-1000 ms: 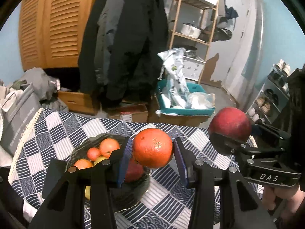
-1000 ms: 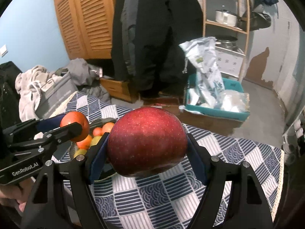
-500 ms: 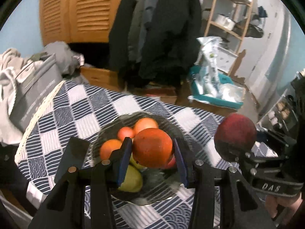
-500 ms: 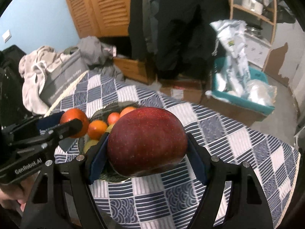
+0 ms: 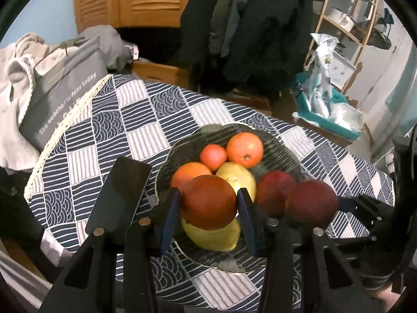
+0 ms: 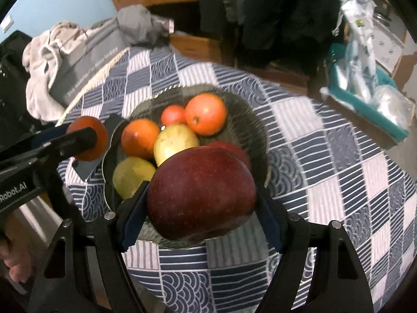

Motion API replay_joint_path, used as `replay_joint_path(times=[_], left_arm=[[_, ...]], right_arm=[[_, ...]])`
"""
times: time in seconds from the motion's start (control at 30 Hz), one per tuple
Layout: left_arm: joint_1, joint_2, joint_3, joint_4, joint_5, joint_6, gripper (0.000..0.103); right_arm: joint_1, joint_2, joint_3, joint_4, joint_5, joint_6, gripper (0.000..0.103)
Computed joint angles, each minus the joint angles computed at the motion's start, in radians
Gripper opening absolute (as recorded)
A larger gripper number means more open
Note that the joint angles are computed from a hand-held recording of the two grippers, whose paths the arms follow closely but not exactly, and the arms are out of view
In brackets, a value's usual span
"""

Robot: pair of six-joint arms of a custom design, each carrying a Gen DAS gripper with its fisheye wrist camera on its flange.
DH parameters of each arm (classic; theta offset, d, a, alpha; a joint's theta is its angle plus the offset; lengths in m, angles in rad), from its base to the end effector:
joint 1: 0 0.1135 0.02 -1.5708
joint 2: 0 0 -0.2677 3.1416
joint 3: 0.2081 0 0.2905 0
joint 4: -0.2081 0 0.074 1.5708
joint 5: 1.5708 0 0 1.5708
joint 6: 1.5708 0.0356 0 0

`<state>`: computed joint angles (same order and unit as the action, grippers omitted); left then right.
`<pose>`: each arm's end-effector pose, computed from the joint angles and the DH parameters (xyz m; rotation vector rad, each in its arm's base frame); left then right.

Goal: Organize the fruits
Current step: 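Lower the apple and tangerine into the bowl and open both tools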

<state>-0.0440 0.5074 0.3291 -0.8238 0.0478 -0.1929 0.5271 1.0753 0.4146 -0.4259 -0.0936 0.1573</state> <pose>0.1352 -0.0077 0.1599 -0.1738 2.5726 -0.1503 0.1754 0.1060 0.1251 -0.5263 2.6442 0.3423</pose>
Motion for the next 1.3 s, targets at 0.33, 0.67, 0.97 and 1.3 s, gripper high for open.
replay_joint_path(times=[0.33,0.67,0.97,1.3], left_arm=[[0.047,0.041,-0.006,0.021,0.035,0.032,0.045],[0.027,0.094,-0.01,0.056,0.053,0.008,0.046],[-0.061,0.114,-0.011,0.096,0.027,-0.048,0.054],[-0.142,0.117,0.0,0.086,-0.036,-0.093,0.065]], right_arm=[[0.081,0.148,0.015,0.069,0.0,0.031,0.077],[0.084,0.097,0.02,0.036,0.036,0.021,0.082],[-0.046,-0.025,0.016,-0.059,0.029,-0.01,0.083],[-0.162,-0.122,0.016,-0.123,-0.013,-0.04,0.083]])
